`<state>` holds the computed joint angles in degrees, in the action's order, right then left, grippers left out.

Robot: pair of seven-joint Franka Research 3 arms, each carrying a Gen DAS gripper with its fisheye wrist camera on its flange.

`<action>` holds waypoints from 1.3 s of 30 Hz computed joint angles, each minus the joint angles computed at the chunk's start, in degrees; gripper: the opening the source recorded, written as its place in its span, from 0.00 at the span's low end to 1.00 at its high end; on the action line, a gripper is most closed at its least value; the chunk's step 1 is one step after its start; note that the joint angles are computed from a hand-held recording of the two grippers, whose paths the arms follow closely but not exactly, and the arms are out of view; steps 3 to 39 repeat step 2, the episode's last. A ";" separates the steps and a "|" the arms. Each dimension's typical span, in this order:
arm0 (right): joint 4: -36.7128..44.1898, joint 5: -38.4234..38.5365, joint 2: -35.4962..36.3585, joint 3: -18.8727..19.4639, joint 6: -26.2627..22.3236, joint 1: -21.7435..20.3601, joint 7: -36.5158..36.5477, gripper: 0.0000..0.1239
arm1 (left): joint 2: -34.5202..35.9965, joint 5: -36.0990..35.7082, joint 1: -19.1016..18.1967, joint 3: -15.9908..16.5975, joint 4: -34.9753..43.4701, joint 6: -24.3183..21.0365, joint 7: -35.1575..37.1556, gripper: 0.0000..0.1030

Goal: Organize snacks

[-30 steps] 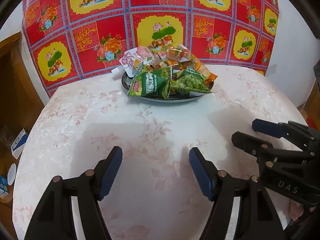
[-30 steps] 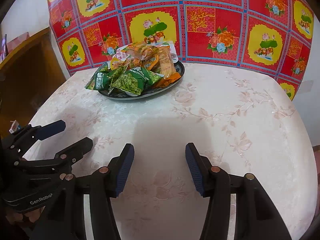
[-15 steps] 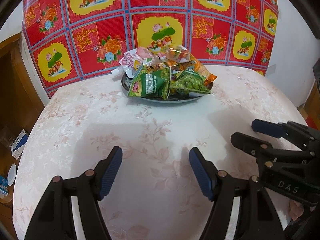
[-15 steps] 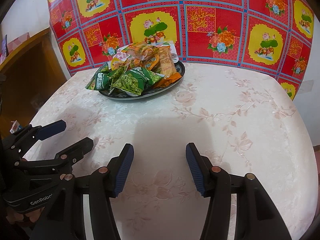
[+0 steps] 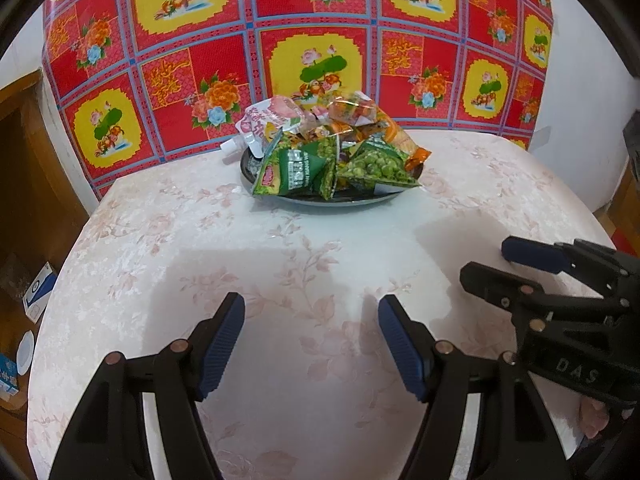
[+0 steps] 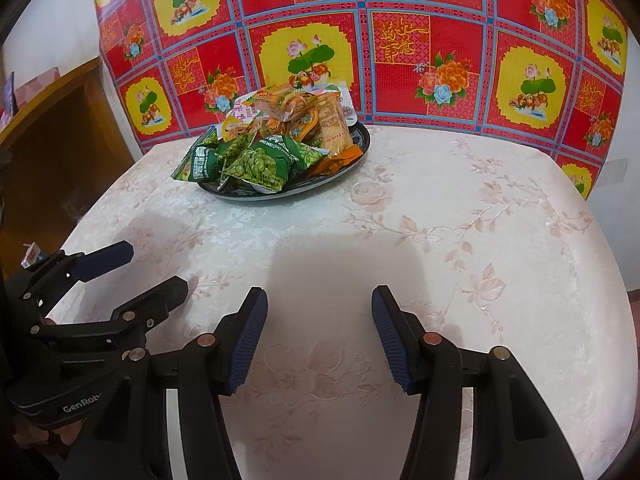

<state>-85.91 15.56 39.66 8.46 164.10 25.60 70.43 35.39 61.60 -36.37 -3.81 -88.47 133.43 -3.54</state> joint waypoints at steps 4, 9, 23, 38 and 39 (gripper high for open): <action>-0.03 0.00 -0.01 -0.03 0.02 0.03 0.00 0.45 | 0.49 0.11 -0.36 0.02 0.80 -0.85 0.88 0.71; -0.03 0.00 -0.01 -0.03 0.02 0.03 0.00 0.45 | 0.49 0.11 -0.36 0.02 0.80 -0.85 0.88 0.71; -0.03 0.00 -0.01 -0.03 0.02 0.03 0.00 0.45 | 0.49 0.11 -0.36 0.02 0.80 -0.85 0.88 0.71; -0.03 0.00 -0.01 -0.03 0.02 0.03 0.00 0.45 | 0.49 0.11 -0.36 0.02 0.80 -0.85 0.88 0.71; -0.03 0.00 -0.01 -0.03 0.02 0.03 0.00 0.45 | 0.49 0.11 -0.36 0.02 0.80 -0.85 0.88 0.71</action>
